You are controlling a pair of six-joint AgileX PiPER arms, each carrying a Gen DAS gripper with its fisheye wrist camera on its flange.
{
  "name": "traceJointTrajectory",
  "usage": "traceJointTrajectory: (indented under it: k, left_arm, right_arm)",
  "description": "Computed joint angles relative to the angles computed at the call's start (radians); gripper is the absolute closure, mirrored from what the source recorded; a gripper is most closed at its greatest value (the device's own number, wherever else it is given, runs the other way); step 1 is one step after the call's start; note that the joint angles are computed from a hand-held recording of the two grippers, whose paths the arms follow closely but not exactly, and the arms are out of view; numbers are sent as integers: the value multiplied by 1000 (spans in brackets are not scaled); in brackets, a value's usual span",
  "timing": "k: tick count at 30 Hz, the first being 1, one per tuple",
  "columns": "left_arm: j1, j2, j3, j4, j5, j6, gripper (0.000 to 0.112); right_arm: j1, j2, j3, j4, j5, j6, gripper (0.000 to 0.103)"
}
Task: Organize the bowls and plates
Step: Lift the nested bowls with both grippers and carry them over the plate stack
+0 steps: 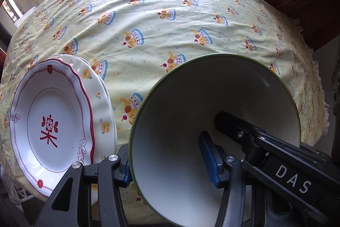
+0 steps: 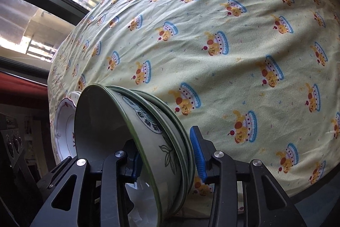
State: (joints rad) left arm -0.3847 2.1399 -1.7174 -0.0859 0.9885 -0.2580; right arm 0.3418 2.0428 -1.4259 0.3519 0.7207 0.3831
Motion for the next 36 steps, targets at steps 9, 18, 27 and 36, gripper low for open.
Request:
traceJointTrajectory:
  k: [9,18,27,36]
  left_arm:
    - [-37,-10,7,79,5,-132,63]
    - [-56,-47,52,88,-7,-236,63]
    - [-47,-120,59,113,11,-287,64]
    - [2,-193,97,111,-2,-211,64]
  right_arm:
    - [-6,11,-28,-12,36,-59,59]
    - [-24,-9,-19,-2,69,-158,59]
    - [-14,-38,-85,-25,129,-168,59]
    - [50,-66,-137,-104,137,-46,59]
